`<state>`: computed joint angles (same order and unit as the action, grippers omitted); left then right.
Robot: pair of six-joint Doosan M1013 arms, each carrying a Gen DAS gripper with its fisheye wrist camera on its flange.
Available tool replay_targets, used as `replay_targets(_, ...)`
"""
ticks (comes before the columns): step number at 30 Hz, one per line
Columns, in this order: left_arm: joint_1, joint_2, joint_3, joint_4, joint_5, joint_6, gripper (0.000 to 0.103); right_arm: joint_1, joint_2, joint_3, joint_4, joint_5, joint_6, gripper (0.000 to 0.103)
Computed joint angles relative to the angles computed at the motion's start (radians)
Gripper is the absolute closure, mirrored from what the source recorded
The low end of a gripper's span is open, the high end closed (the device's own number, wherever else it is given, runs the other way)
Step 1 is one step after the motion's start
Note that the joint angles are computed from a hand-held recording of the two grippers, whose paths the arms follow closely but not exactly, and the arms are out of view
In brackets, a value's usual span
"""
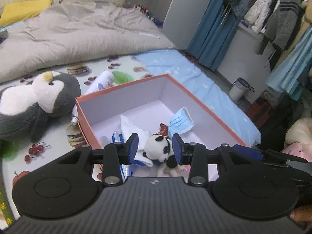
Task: Organize soft objects
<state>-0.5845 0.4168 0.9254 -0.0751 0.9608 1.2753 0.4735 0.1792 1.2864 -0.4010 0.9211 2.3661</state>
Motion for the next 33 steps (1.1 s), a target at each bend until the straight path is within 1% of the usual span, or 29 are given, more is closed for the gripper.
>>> replay_targets(6, -0.018, -0.1, 0.106, 0.024, -0.061, 0.001, 0.059, 0.057, -0.044, 0.018, -0.079, 0.003, 0.068, 0.049)
replay_targets(12, -0.036, -0.187, 0.196, 0.043, -0.103, 0.008, 0.059, 0.124, -0.078, 0.034, -0.172, 0.042, 0.136, 0.049)
replay_targets(16, -0.052, -0.238, 0.249, 0.067, -0.132, -0.005, 0.059, 0.155, -0.095, 0.047, -0.208, 0.052, 0.172, 0.049)
replay_targets(21, -0.068, -0.289, 0.298, 0.085, -0.161, -0.012, 0.059, 0.19, -0.114, 0.067, -0.251, 0.064, 0.208, 0.049)
replay_targets(25, -0.081, -0.318, 0.331, 0.11, -0.165, -0.03, 0.058, 0.212, -0.124, 0.078, -0.28, 0.074, 0.234, 0.049)
replay_targets(28, -0.089, -0.33, 0.347, 0.126, -0.163, -0.046, 0.056, 0.222, -0.13, 0.087, -0.29, 0.082, 0.234, 0.049)
replay_targets(33, -0.107, -0.352, 0.375, 0.156, -0.16, -0.066, 0.055, 0.236, -0.146, 0.112, -0.301, 0.102, 0.248, 0.049)
